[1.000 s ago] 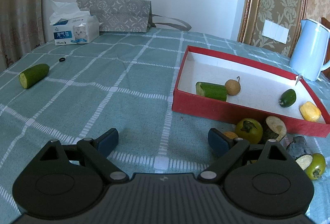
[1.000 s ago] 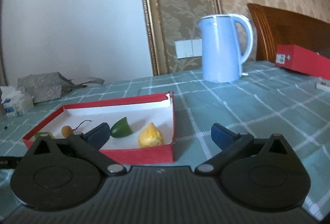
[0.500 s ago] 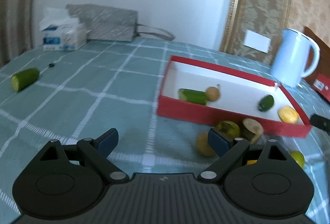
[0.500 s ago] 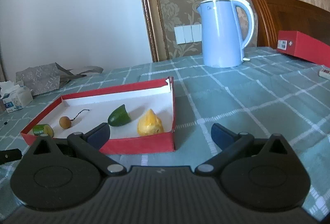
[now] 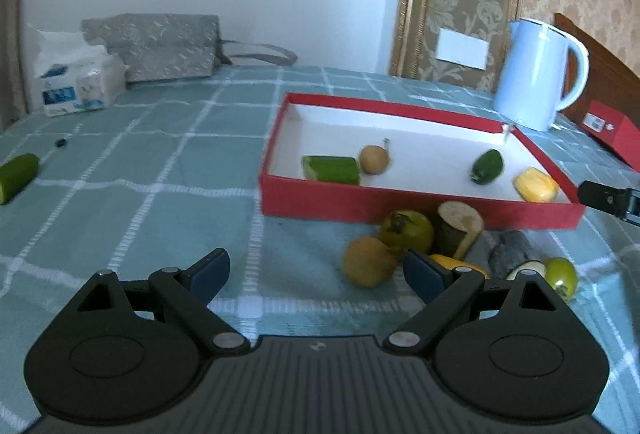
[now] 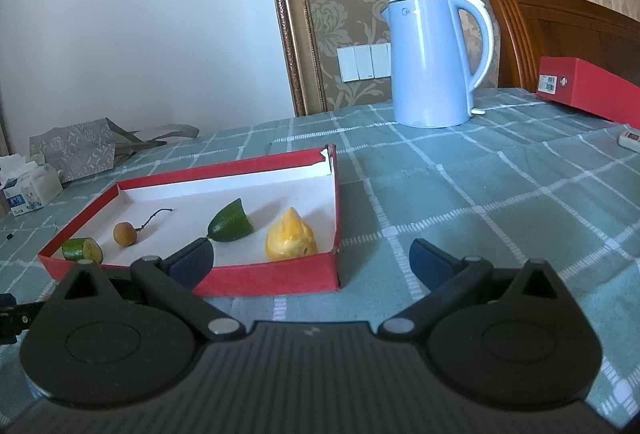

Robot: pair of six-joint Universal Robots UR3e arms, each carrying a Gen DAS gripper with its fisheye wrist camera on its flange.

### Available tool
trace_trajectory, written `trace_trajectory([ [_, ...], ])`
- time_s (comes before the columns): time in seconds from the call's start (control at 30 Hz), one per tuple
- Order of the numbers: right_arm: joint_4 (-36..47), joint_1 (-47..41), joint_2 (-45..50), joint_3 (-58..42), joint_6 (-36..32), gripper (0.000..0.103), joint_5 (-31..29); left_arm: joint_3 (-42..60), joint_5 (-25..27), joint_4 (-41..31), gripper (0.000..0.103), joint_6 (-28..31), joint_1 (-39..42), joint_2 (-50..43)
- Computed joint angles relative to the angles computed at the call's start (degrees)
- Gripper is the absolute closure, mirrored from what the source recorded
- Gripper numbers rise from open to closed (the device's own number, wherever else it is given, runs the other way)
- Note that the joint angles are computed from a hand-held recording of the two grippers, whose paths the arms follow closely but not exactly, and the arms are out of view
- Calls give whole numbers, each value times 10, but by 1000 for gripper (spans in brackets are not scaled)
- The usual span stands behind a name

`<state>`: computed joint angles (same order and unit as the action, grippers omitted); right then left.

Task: Organize fruits
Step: 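Grasp the small brown round fruit beside the box with the left tool, then grasp the green lime with the right tool while the left tool holds the brown fruit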

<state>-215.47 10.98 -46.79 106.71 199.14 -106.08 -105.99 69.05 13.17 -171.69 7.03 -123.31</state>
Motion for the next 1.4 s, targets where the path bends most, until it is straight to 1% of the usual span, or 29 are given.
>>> trace_trajectory([
  [0.03,0,1,1,-2,-1,0,-1,4,1,-6,8,2,-2,-2],
  [0.1,0,0,1,-1,-1,0,1,16,24,-11,9,4,-14,-8],
  [0.23,-2,-1,-1,2,-2,0,3,34,47,-19,10,1,-24,-17],
  [0.27,-2,-1,-1,2,-2,0,2,39,49,-23,15,1,-24,-19],
  [0.3,-2,-1,-1,2,-2,0,2,41,45,-25,17,2,-23,-20],
  [0.33,-1,-1,-1,2,-2,0,2,44,40,-30,25,5,-22,-20],
  [0.37,0,-1,-1,2,-1,0,2,48,45,-35,34,8,-25,-22],
  [0.4,1,0,-1,1,0,0,1,49,56,-32,39,11,-29,-22],
  [0.43,2,-1,-2,1,1,0,2,49,54,-30,48,14,-29,-23],
  [0.5,8,-1,-3,0,3,0,4,51,56,-29,56,14,-29,-25],
  [0.53,8,-1,-3,0,3,0,3,50,52,-27,62,14,-27,-25],
  [0.6,9,-1,-3,0,3,0,4,50,52,-25,68,11,-26,-24],
  [0.63,10,-1,-4,0,3,0,4,49,50,-25,74,9,-24,-24],
  [0.77,11,-2,-5,0,5,0,5,47,38,-23,75,3,-17,-24],
  [0.9,11,-3,-6,2,5,0,6,40,23,-18,75,-16,-4,-22],
  [0.97,14,-4,-8,5,3,0,9,38,24,-16,75,-18,-3,-21],
  [1.07,15,-5,-13,13,0,0,19,38,21,-17,75,-19,-2,-21],
  [1.13,8,-9,-22,31,-11,0,42,38,20,-17,75,-19,-2,-21],
  [1.2,-1,-15,-36,59,-41,0,79,37,20,-17,75,-19,-1,-21],
  [1.27,-25,-22,-51,95,-90,0,129,37,19,-17,75,-20,-1,-21],
  [1.3,-27,-21,-55,103,-113,0,139,37,19,-17,75,-19,-1,-21],
  [1.33,-18,-14,-62,108,-148,0,141,37,18,-17,75,-19,-1,-21],
  [1.4,-5,4,-62,101,-189,1,125,37,18,-17,75,-20,0,-21],
])
